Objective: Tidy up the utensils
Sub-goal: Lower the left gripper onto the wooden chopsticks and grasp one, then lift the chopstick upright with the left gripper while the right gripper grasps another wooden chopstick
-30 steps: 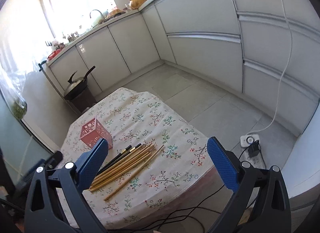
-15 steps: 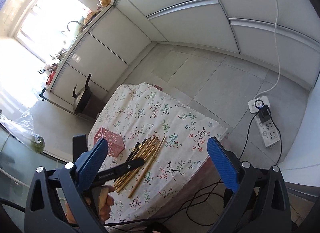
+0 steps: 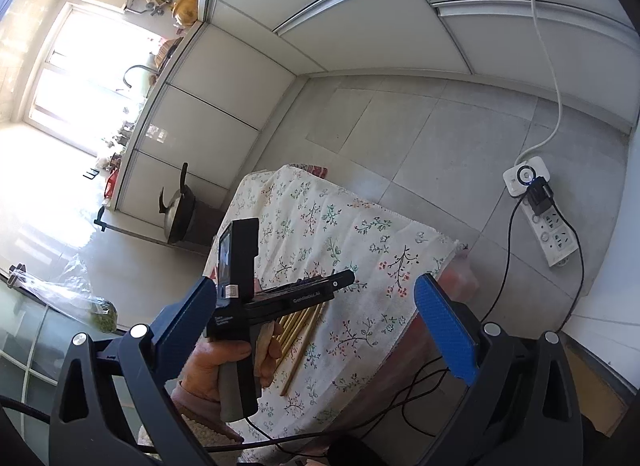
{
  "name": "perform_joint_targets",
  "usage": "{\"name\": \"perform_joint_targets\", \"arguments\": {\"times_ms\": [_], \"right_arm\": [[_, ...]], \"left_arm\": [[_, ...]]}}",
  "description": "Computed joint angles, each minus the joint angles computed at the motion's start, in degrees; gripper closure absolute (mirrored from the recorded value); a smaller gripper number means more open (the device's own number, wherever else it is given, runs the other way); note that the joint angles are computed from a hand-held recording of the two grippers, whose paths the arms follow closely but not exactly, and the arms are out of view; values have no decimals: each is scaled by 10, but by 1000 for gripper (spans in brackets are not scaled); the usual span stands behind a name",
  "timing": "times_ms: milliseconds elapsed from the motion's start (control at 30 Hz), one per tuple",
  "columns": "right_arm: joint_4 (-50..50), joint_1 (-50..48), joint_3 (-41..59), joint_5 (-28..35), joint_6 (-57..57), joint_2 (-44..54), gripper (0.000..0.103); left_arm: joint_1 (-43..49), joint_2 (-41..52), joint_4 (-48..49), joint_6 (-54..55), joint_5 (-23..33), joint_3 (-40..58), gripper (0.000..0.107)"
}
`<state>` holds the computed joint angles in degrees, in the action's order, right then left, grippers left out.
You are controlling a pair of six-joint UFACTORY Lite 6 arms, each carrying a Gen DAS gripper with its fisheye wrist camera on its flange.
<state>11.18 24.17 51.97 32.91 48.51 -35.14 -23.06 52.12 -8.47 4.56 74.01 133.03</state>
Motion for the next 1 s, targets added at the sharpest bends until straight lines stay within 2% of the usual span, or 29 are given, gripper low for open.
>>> {"name": "perform_joint_targets", "arguments": {"times_ms": [100, 167, 233, 267, 367, 433, 500, 667, 800, 933, 1000], "right_arm": [[16, -6, -2, -1, -19, 1, 7], [16, -5, -2, -1, -20, 2, 7], [1, 5, 5, -1, -4, 10, 7], [-4, 9, 7, 0, 1, 14, 7], [-37, 25, 10, 1, 36, 19, 7], [-77, 41, 18, 4, 76, 27, 7], [-121, 60, 28, 12, 119, 41, 7], [-197, 115, 87, 53, 182, 129, 7], [-113, 131, 161, 67, 132, 261, 7], [-96, 157, 246, 82, 150, 386, 8], [-82, 160, 290, 87, 149, 442, 15]], "left_arm": [[-5, -1, 23, 3, -15, -20, 55], [-10, -33, 49, 20, -53, -74, 67], [-13, -53, 64, 25, -80, -104, 95], [-13, -74, 65, 25, -100, -137, 97], [-9, -134, 73, 16, -165, -226, 102], [9, -192, 44, 34, -203, -290, 103], [25, -249, 27, 44, -221, -335, 103], [98, -391, -58, 117, -191, -394, 103], [170, -508, -130, 172, -172, -453, 103], [291, -596, -227, 253, -124, -473, 103], [355, -606, -281, 294, -91, -456, 103]]}}
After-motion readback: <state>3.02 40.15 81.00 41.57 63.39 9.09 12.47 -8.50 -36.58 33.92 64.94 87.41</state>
